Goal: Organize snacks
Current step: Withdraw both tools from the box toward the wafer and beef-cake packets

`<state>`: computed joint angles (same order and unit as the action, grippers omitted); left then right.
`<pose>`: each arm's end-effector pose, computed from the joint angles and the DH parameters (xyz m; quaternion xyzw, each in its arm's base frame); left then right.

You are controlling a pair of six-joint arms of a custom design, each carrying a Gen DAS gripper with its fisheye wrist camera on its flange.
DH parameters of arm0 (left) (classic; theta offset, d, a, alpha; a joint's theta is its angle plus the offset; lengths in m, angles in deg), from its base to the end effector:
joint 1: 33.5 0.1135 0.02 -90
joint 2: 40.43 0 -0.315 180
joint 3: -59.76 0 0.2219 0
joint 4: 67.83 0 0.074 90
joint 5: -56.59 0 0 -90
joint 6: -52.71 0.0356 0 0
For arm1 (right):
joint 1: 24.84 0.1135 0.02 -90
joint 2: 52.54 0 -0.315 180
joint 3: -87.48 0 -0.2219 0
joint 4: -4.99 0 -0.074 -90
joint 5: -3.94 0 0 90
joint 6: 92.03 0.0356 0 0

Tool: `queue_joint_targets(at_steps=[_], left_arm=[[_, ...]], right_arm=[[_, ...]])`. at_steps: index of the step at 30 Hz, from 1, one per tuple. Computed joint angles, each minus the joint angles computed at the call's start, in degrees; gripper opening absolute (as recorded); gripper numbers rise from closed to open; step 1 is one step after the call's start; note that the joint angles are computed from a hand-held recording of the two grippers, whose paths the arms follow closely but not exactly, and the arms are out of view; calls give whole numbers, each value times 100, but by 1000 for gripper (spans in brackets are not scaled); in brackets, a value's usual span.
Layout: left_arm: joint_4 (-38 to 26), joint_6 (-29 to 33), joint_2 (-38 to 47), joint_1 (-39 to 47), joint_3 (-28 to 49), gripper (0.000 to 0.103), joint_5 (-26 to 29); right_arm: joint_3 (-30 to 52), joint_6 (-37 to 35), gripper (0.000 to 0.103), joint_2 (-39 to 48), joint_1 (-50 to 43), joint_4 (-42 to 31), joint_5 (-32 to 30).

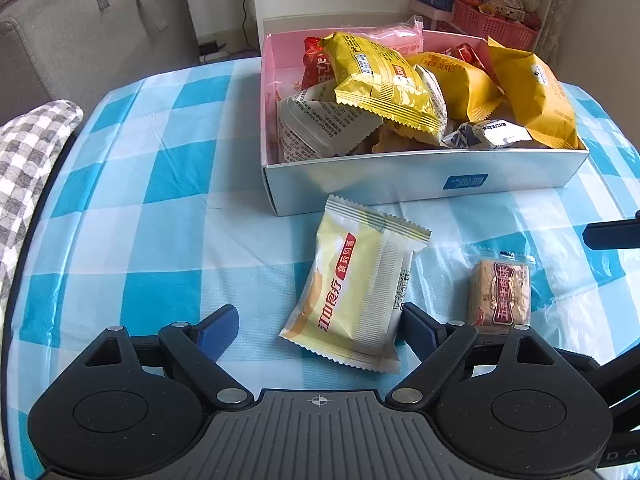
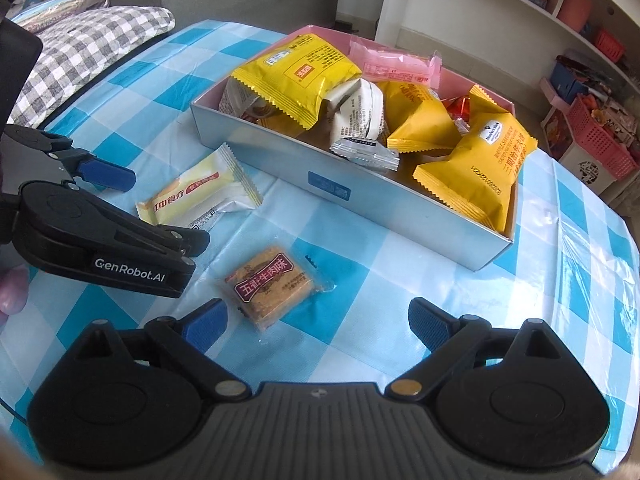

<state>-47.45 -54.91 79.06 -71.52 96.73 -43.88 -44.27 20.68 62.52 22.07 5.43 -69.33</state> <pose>0.2048 -0.1519 0.0713 0.1495 0.9552 -0.0336 0.2534 0.2016 0.2005 0.0958 -0.1739 0.9531 -0.0013 0.2476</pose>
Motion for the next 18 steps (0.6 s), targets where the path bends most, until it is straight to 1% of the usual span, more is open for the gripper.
queue_joint_targets(at_steps=[6,9,11,13,15,16,18], left_arm=[[946,726,166,237,-491,87,262],[1626,1157,364,400,-763,87,473],[2343,1519,619,557,-1011,87,694],[3085,1807,926,713,-1254,87,918],[3719,2002,1222,821,-1438,88,1066],[4136,2096,1428,865,-1558,88,1137],[4584,2193,1660,917,-1669,88,1226]], right_arm=[[98,-156,97,280,126,115,38],[107,-238,97,415,159,278,43],[89,-282,98,513,186,423,67],[-22,-304,100,587,209,746,109],[-112,-301,101,642,171,1018,64],[-160,-277,101,674,162,1151,46],[-254,-295,102,739,144,1444,41]])
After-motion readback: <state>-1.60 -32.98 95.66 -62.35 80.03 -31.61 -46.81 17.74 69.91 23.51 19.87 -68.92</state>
